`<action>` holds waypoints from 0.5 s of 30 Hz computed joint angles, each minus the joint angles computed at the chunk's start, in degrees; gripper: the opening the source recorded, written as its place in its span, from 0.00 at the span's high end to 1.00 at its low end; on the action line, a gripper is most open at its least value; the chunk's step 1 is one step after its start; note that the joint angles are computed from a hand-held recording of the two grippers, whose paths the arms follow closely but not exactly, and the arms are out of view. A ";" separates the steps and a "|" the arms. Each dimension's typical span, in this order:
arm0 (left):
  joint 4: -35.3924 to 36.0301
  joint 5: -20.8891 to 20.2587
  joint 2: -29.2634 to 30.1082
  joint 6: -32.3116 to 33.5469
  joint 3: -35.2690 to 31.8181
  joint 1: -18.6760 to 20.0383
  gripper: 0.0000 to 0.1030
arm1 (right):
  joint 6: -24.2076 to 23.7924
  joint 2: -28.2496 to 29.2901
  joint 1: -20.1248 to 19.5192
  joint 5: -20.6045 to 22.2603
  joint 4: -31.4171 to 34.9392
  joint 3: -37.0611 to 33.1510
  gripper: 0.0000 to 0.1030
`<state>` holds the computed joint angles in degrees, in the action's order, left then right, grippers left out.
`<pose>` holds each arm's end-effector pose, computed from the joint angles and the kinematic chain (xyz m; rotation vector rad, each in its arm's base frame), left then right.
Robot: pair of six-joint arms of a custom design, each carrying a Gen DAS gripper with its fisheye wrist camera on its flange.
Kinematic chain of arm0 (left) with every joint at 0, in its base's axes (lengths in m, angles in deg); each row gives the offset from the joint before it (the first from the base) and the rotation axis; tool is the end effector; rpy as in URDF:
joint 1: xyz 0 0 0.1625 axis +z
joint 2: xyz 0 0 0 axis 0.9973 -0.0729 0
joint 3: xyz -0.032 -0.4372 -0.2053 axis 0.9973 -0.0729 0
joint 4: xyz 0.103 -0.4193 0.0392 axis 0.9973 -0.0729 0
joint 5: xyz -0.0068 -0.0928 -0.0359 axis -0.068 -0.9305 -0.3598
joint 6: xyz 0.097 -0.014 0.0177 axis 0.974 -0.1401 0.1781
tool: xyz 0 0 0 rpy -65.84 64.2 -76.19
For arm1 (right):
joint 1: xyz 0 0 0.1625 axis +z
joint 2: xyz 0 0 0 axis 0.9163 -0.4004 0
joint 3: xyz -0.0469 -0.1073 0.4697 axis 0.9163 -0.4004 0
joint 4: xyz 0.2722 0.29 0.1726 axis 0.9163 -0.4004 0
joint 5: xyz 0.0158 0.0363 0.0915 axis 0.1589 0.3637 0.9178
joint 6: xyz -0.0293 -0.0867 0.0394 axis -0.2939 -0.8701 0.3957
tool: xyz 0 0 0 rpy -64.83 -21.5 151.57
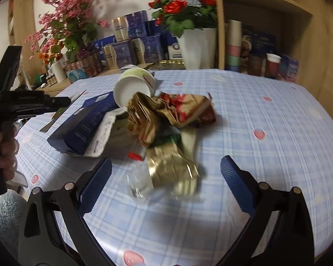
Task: Collect trash
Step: 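Grasp the crumpled brown-gold wrapper with the right gripper while the left holds the card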
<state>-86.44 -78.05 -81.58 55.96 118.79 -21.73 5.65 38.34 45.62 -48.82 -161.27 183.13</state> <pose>-0.1727 -0.7492 0.3151 0.7221 2.6220 -0.7478 0.3089 -0.5940 0.1178 0.2889 -2.2090 1.1386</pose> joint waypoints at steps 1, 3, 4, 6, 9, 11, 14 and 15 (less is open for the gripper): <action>-0.03 -0.13 -0.36 0.53 0.27 0.02 0.68 | -0.25 0.08 -0.02 0.20 0.74 -0.65 0.12; -0.30 -0.34 -1.09 1.82 0.87 0.03 0.68 | -1.57 0.47 -0.20 0.46 3.11 -2.70 0.16; -0.44 -0.39 -1.40 2.34 1.11 0.02 0.68 | -2.45 0.82 -0.26 0.35 4.07 -3.83 0.18; -0.80 -0.76 -1.99 3.29 1.55 -0.02 0.68 | -4.16 1.53 -0.37 0.35 6.08 -6.05 0.23; -1.27 -1.42 -2.74 4.31 2.02 -0.10 0.68 | -6.43 2.92 -0.61 -0.66 8.84 -9.69 0.29; -1.34 -1.86 -3.20 4.63 2.32 -0.12 0.68 | -6.28 3.79 -0.95 -1.43 11.02 -12.25 0.35; -1.22 -2.56 -4.02 4.92 3.07 -0.24 0.68 | -4.16 4.20 -1.42 -1.21 14.78 -14.32 0.45; -1.11 -2.74 -4.27 5.04 3.23 -0.27 0.68 | -3.93 4.67 -1.46 -1.94 16.26 -15.34 0.48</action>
